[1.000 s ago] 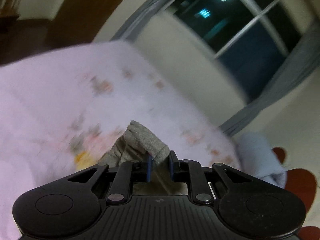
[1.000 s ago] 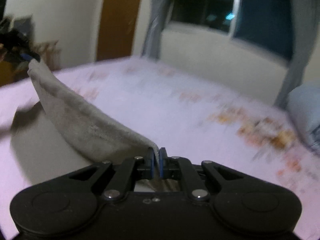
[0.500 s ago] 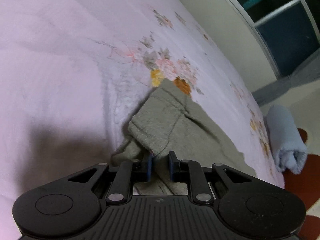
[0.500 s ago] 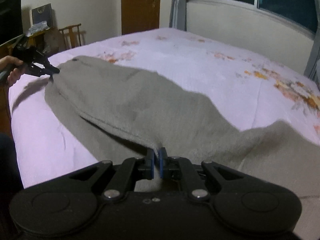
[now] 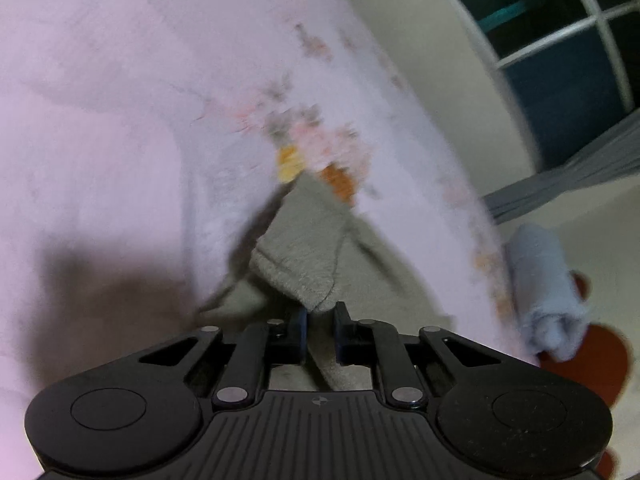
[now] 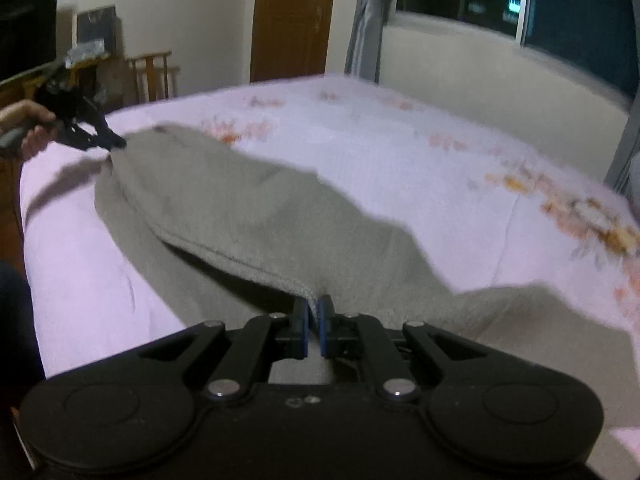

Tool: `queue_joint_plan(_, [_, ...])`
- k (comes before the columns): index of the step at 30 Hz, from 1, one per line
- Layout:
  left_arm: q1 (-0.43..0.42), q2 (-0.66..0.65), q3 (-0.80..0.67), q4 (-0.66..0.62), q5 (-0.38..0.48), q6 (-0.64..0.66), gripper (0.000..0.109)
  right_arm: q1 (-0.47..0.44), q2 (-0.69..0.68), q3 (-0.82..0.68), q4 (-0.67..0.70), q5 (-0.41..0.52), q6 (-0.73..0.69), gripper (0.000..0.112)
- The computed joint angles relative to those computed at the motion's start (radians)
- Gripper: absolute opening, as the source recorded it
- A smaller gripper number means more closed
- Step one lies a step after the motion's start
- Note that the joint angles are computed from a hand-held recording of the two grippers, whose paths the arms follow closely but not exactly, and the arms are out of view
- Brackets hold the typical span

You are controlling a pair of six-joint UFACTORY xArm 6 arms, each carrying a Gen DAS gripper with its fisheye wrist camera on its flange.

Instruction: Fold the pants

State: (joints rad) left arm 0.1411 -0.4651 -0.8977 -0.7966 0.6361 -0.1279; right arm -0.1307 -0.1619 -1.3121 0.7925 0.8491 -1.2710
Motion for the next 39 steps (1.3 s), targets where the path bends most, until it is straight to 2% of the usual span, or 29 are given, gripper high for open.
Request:
queue_joint_plan(3, [0.047,-0.01,-0.01,-0.106,0.054,0.044,0.012,-0.016,-0.024,-0.004,-0.003,0.027,-0.022,0.0])
queue_joint_plan(5, [0.073,0.013,-0.02,-0.066,0.114,0.017,0.012,-0.022,-0.032,0.018,-0.037,0.059,-0.034,0.0])
queue_joint_plan(7, [0.081,0.051,-0.022,0.037,0.162,-0.066,0.012,-0.002,-0.032,0.067,-0.102,0.051,-0.055,0.0])
queue_joint_plan(9, [0.065,0.049,-0.007,0.043,0.136,-0.08,0.012,0.025,-0.03,0.113,-0.175,0.019,-0.044,0.0])
queue_joint_plan(11, [0.058,0.036,-0.017,0.046,0.127,-0.065,0.012,0.036,-0.043,0.141,-0.166,-0.015,-0.052,0.0])
queue_joint_plan(17, [0.106,-0.023,-0.019,-0.062,0.167,0.027,0.013,-0.034,-0.067,0.094,-0.008,0.066,-0.131,0.0])
queue_joint_plan(21, [0.094,0.035,-0.026,0.047,0.229,-0.038,0.012,-0.025,-0.014,0.089,-0.104,0.075,-0.101,0.0])
queue_joint_plan(23, [0.101,0.009,-0.011,0.018,0.217,-0.024,0.012,-0.021,-0.019,0.106,-0.115,0.065,-0.097,0.0])
queue_joint_plan(30, [0.1,-0.062,0.048,-0.04,0.217,0.006,0.013,-0.06,-0.047,0.093,-0.002,0.065,-0.112,0.0])
queue_joint_plan(34, [0.096,-0.033,0.056,-0.048,0.204,-0.012,0.013,-0.036,-0.004,0.086,-0.087,0.044,-0.08,0.0])
queue_joint_plan(39, [0.087,-0.044,0.047,-0.022,0.202,-0.004,0.013,-0.038,-0.012,0.072,-0.04,0.032,-0.081,0.0])
